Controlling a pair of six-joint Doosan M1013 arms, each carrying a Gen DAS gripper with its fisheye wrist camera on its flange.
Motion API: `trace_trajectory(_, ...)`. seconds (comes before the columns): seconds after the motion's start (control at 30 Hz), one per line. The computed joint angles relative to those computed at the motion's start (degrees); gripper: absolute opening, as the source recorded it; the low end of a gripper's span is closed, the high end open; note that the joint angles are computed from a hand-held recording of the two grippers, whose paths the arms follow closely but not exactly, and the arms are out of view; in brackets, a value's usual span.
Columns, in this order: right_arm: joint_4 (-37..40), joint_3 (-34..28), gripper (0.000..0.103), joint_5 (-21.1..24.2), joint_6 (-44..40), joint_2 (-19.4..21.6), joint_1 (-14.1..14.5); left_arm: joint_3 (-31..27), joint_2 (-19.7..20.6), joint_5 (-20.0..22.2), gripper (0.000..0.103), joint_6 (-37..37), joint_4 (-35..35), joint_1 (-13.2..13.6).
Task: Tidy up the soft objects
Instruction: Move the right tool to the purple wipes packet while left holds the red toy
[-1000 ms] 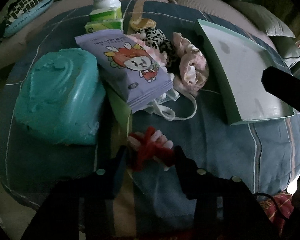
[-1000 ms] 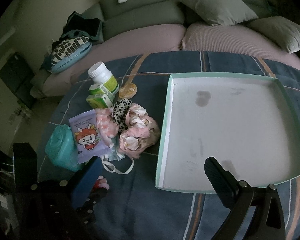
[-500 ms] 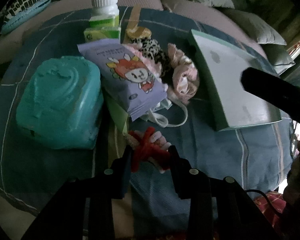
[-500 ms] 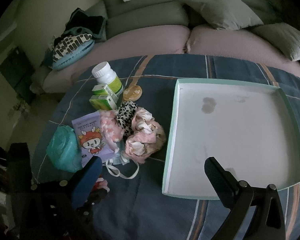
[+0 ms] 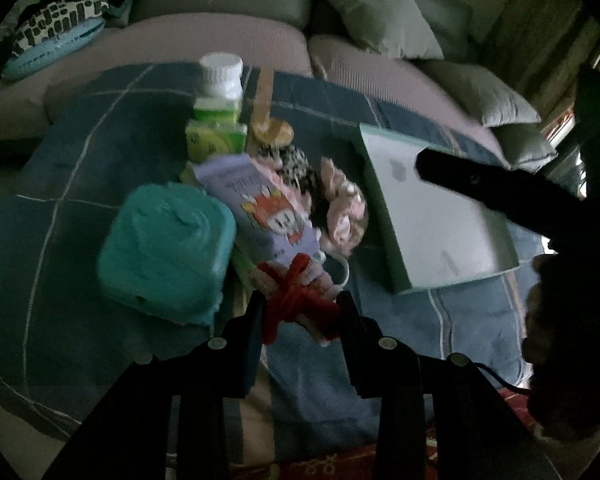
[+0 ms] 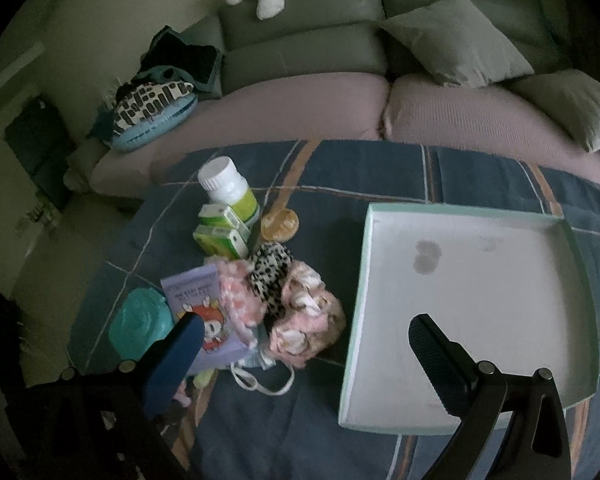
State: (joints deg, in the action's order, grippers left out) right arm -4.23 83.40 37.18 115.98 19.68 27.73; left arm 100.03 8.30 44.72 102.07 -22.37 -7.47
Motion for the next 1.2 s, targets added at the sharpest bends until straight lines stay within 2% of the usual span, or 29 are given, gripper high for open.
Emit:
trace_trajectory(0.13, 2.23, -1.87, 0.103, 0.68, -2.79, 1.48, 0.21, -0.25, -0.48, -2.19, 0.037, 1.24, -1.73, 1.17)
trace_trajectory(0.3, 5.07, -3.71, 0.103, 1.95, -8.23, 3.21, 1.07, -0.73, -0.81, -4.54, 0.037, -0.63, -1.43, 2.89)
trace_trajectory(0.5, 9.05, -5.07, 0.095, 3.38, -14.46, 5.06, 1.97, -0.89, -0.76, -6.34, 0.037, -4.72, 0.93, 4.67)
trace_trajectory(0.7, 13.32, -6.10, 0.088, 5.43, -18.46, 6.88, 2.04, -1.29, -0.08, -6.45, 0.037, -8.62, 3.19, 5.69)
trace_trajectory(1.13, 15.93, -7.23, 0.081, 7.82, -21.20, 8.76, 2.11, -1.96, 1.12, -5.22, 0.037, -10.23, 3.79, 6.02)
trace_trajectory(1.2, 16.20, -7.25, 0.077, 7.78, -21.47, 8.81, 2.05, -2.01, 1.22, -5.13, 0.037, -10.27, 3.87, 5.99)
